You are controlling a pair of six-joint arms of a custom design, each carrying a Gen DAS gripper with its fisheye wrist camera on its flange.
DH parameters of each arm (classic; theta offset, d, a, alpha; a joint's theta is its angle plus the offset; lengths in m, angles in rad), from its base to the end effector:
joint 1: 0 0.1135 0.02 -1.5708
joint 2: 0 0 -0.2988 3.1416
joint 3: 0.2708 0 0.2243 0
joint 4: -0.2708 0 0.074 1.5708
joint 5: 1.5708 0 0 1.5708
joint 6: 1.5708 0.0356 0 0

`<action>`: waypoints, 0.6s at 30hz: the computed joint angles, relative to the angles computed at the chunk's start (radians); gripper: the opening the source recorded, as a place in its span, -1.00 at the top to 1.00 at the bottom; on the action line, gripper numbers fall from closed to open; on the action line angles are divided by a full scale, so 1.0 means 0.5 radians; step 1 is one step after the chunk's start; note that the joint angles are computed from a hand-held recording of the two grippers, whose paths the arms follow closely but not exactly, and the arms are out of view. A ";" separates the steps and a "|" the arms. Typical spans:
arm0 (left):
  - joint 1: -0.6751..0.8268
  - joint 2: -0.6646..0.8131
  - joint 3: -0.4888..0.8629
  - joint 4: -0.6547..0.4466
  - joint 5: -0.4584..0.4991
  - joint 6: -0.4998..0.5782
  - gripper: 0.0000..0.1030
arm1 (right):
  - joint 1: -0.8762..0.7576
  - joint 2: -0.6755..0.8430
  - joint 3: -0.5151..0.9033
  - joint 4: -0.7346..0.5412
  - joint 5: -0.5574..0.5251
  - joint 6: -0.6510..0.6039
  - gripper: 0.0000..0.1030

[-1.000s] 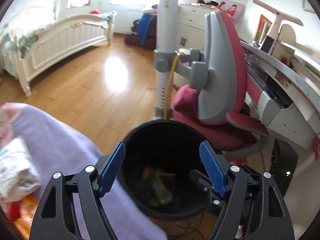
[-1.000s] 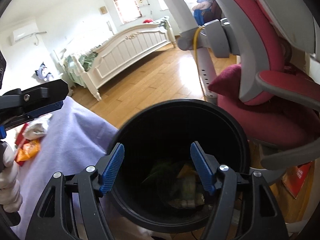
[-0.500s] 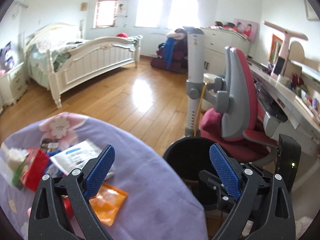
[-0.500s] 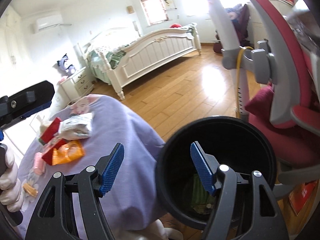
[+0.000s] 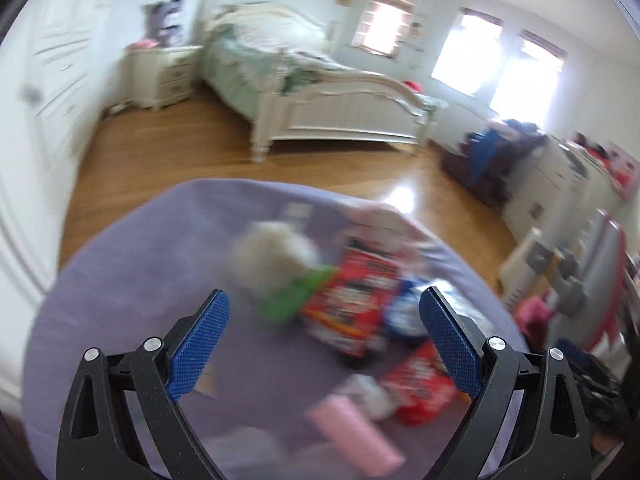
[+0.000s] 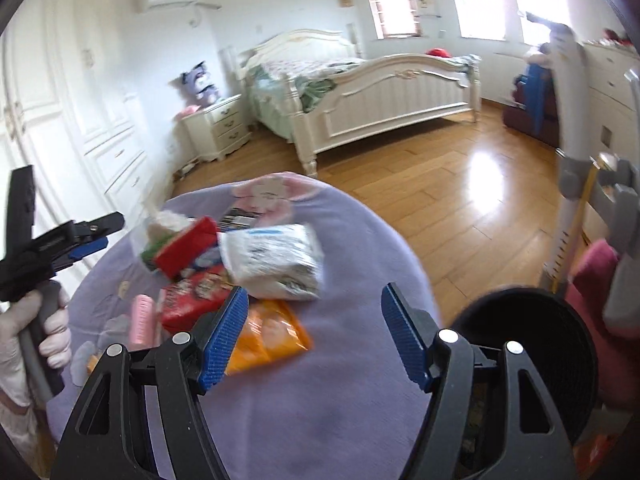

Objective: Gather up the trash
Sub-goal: 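Grasp the white fluffy toy with the right tool while the left tool grasps the clear plastic tray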

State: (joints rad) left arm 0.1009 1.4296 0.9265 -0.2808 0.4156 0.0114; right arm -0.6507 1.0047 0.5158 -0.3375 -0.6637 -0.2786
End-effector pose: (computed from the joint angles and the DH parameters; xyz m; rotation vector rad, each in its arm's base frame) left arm 0.2718 0.0131 0.2824 0.0983 2.3087 -0.4310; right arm 0.1309 -0.0721 0.2421 0.1153 2.2008 0.2907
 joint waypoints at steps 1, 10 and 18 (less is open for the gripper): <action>0.088 0.079 0.058 -0.023 0.013 0.032 -0.82 | 0.144 0.013 0.043 0.003 0.053 0.057 -0.34; 0.273 0.638 0.542 -0.383 0.241 0.238 -0.70 | 1.319 0.698 0.759 -0.008 0.488 0.497 -0.18; 0.265 0.751 0.565 -0.387 0.261 0.284 -0.70 | 1.690 1.457 1.463 -0.227 0.557 0.665 -0.19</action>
State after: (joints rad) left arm 0.2335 1.8050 1.2089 -0.4744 0.5458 0.1535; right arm 0.1944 1.7331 1.2471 -0.4509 -0.3852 0.0539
